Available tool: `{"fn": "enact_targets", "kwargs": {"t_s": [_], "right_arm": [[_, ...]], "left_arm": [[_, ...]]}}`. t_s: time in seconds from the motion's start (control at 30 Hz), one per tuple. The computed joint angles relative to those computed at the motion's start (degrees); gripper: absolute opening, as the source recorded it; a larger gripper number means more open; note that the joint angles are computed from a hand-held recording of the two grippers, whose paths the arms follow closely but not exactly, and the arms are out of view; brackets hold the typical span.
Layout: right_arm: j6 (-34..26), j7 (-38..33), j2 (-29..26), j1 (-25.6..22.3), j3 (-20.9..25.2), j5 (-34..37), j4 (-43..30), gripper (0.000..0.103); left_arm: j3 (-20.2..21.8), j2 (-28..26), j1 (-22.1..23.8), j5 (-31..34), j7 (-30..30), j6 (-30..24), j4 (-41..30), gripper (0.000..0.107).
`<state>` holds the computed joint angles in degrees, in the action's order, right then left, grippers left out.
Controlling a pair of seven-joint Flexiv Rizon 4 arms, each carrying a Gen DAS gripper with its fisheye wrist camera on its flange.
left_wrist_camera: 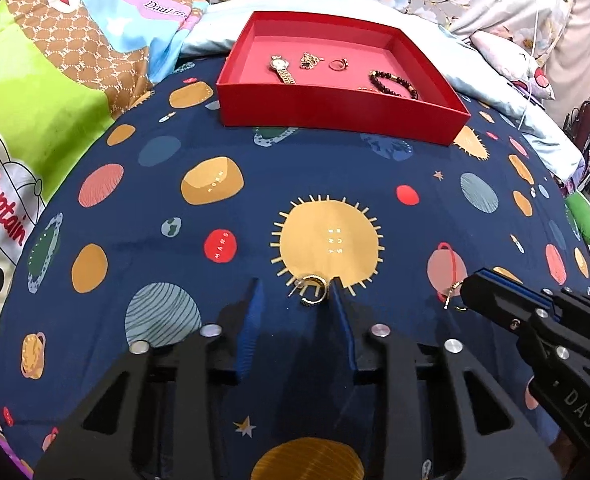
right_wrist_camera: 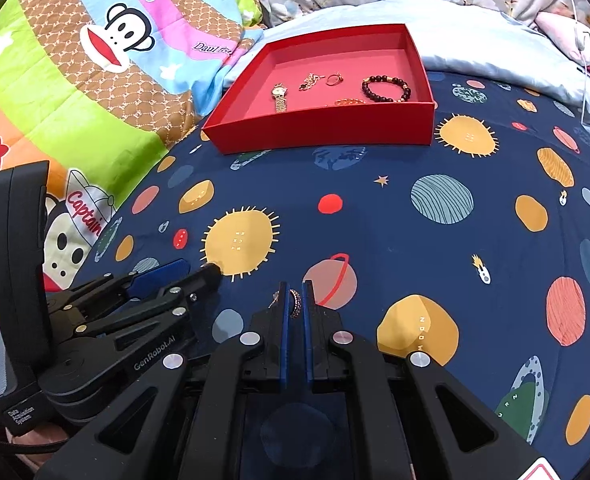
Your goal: Organize jewelry
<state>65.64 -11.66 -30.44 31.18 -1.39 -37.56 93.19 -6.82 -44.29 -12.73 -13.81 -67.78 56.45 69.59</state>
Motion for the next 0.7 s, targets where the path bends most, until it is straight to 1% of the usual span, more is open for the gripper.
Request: {"fn": "enact_targets", "kwargs": {"t_s": [0.07,0.2,0.4,0.7], "right_arm": [[0.2,0.1,0.0,-0.1,0.1,0.3,0.1,0.005],[0.9,1.0,0.3,0.0,-0.3,0.1,0.7,0.005],[2.0,3.6,1.8,0.4,-1.4,-2.1,2.5,0.005],[2.7,8.4,4.9,0.5,-2.4,-8.8,4.4,0.005]], "left_arm": [[0.0,0.1,0.0,0.1,0.1,0.4,0.3,0.020],[-0.8,0.3,0.7,-1.0,0.6,-0.1,0.6,0.019],[-1.7,2.2,1.7,-2.7,1.5,0.4,3.0,0.019],[-2.5,5.0,2.4,-4.7,2.5,1.5,4.5,0.019]]}}
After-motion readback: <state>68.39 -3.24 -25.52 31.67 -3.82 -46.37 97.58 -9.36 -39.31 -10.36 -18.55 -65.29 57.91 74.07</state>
